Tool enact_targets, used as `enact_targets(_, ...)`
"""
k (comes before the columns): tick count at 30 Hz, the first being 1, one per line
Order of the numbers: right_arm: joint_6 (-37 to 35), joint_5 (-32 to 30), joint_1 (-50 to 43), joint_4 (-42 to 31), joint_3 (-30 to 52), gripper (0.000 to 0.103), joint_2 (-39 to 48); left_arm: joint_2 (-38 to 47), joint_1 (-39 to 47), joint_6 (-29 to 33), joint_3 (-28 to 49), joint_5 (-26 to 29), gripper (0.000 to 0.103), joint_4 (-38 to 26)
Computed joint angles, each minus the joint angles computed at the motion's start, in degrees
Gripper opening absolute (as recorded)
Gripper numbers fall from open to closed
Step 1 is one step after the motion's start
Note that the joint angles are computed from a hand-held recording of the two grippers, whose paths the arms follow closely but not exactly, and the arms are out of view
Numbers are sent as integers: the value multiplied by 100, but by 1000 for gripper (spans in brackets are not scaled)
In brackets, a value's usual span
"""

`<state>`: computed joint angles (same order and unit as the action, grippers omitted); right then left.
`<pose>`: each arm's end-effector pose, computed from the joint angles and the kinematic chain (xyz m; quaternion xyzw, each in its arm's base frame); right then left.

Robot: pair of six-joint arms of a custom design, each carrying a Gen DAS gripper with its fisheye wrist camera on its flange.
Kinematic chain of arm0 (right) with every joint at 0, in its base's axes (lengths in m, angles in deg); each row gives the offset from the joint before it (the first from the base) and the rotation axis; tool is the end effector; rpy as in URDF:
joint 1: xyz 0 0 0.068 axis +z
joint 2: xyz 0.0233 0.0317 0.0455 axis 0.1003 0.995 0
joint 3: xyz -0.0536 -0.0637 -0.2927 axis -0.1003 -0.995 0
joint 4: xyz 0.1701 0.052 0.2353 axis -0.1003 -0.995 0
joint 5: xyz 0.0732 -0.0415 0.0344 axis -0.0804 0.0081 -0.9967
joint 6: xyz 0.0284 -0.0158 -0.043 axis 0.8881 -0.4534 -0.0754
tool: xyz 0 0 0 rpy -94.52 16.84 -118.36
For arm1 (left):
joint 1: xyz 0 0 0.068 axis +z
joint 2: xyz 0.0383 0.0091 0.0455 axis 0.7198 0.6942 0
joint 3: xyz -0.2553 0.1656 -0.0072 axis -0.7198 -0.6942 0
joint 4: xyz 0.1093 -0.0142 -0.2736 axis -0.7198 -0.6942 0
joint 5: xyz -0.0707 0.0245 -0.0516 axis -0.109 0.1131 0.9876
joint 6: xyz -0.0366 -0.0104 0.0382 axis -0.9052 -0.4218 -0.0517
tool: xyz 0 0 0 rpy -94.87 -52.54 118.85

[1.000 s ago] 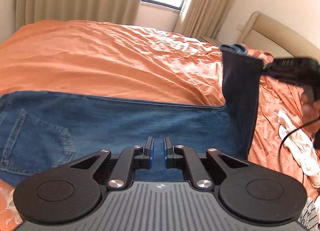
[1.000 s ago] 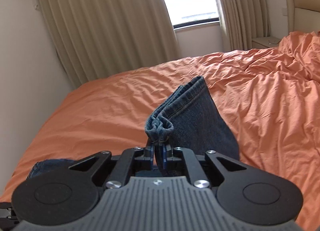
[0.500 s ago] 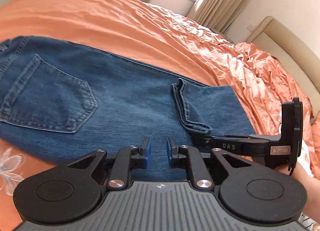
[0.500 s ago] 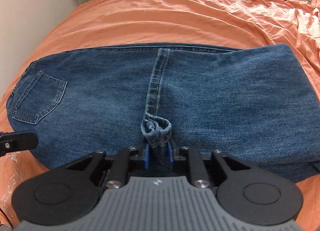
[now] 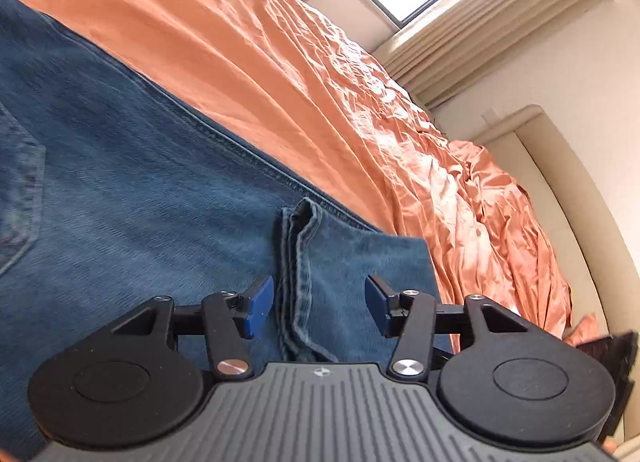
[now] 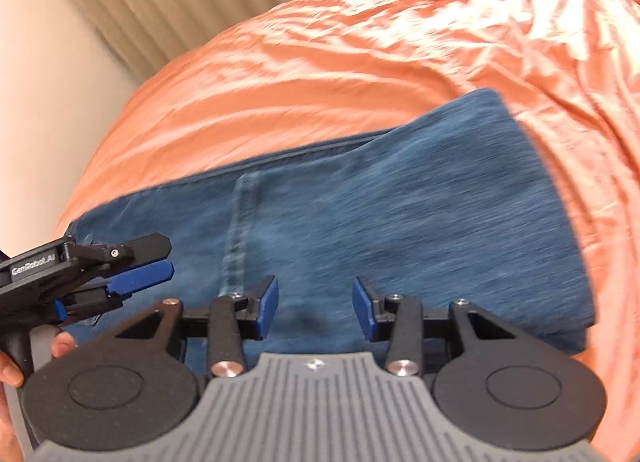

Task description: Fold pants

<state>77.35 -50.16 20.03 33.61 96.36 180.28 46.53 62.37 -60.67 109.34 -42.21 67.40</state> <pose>0.3642 0.1104 0.1818 -0.1423 0.9154 0.2857 0.2453 0.1710 0.0324 0.2065 -0.2657 0.8462 -0.2769 0.3697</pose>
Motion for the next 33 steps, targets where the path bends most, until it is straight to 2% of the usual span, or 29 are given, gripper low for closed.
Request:
enact_targets(4, -14, -410, -584, -109, 207, 38, 257, 1060, -733, -64, -7, -1093, 60, 1131)
enact_targets(7, -151, -626, -985, -212, 339, 38, 420, 1709, -836, -5, 55, -1189, 56, 1593)
enact_targets(8, -178, -662, -1087, -189, 362, 38, 477, 1803, -861, 0, 42, -1203, 52, 1747)
enact_targets(11, -222, -838, -1354, -102, 372, 38, 591, 1970, -997, 79, 95, -1276, 26, 1881)
enact_targets(14, -282, -935, -1530, 36, 317, 38, 618, 1838, -1282, 217, 34, -1743, 17, 1954)
enact_targets(15, -343, -900, -1552, 70, 314, 37, 614, 1690, -1372, 221, 6, -1869, 8, 1939)
enact_targets(16, -428, -857, -1566, 89, 325, 37, 611, 1502, -1459, 231, 3, -1967, 6, 1882)
enact_targets(20, -802, -712, -1581, 105, 499, 36, 611, 658, -2096, 614, 315, -2738, 6, 1206)
enact_targets(22, -908, -673, -1567, 107, 683, 21, 683, 474, -2386, 823, 513, -3169, 6, 956)
enact_targets(23, -931, -610, -1536, 117, 801, 20, 745, 569, -2430, 914, 639, -3268, 6, 876)
enact_targets(25, -946, -442, -1435, 240, 1002, 12, 907, 902, -2313, 1054, 771, -3267, 6, 798)
enact_targets(30, -1052, 94, -1020, 359, 1844, 1, 1666, 1776, -2028, 1179, 647, -3108, 6, 1071)
enact_targets(33, -1002, 258, -827, 268, 2500, 0, 2268, 2014, -1869, 1026, 463, -2985, 6, 1370)
